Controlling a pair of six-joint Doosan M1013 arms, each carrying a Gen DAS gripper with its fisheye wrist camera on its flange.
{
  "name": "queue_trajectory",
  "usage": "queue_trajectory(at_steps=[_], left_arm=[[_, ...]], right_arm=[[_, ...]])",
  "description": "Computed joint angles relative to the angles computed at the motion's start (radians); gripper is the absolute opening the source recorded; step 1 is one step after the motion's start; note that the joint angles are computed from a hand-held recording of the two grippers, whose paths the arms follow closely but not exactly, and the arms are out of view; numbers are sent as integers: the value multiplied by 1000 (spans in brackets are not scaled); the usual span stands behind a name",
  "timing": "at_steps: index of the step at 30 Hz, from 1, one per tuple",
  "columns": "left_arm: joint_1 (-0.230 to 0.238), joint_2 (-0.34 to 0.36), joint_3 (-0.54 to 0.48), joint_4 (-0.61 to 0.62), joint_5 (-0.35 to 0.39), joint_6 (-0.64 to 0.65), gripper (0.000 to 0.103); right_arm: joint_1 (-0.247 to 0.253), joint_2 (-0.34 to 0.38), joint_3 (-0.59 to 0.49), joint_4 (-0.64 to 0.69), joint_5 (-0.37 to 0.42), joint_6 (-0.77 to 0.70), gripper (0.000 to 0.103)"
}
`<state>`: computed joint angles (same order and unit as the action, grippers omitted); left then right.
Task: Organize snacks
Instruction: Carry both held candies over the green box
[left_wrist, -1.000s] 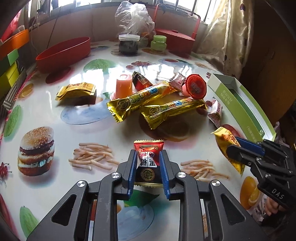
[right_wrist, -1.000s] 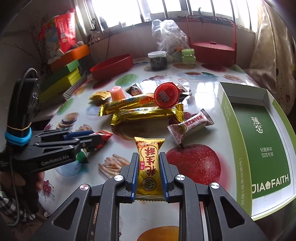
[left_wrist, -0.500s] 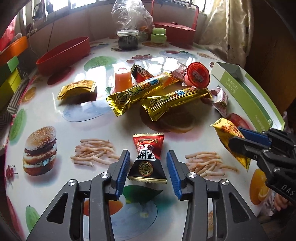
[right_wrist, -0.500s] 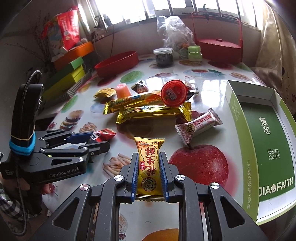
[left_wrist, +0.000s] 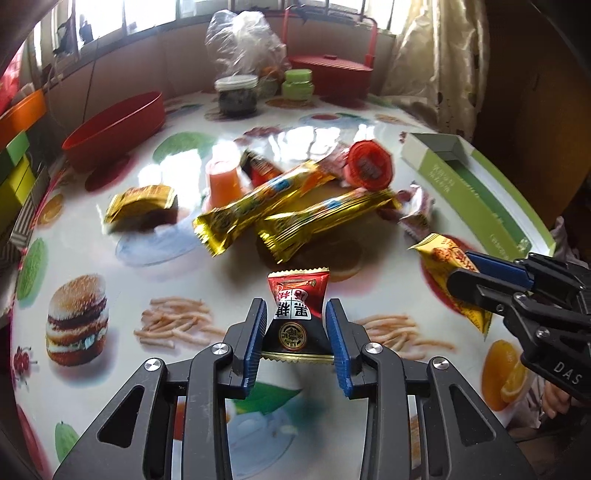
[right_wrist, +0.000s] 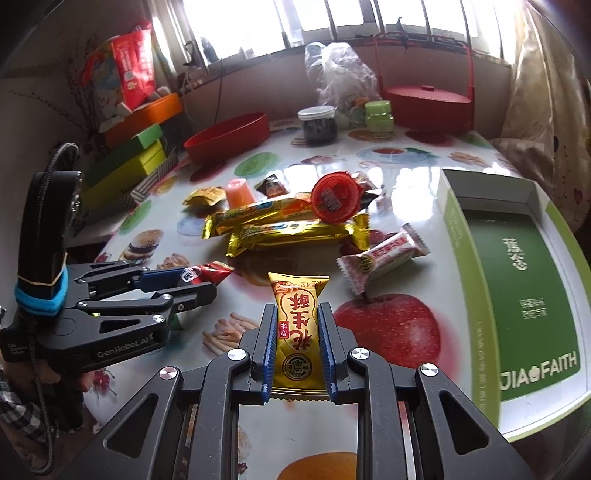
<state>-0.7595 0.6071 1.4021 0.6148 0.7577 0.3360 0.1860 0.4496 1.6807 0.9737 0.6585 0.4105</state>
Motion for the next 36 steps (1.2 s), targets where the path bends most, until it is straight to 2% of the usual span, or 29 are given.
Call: queue_trajectory(at_steps=[15, 28, 36], left_arm=[[3, 19, -82, 14, -99, 111, 35], [16, 94, -226, -127, -164, 294, 35], [16, 152, -330, -245, -163, 439, 35]], right_arm=[[-33, -36, 20, 84, -96, -27, 20], [-74, -43, 18, 74, -224, 41, 20], [-101, -28, 10, 33, -270, 111, 20]])
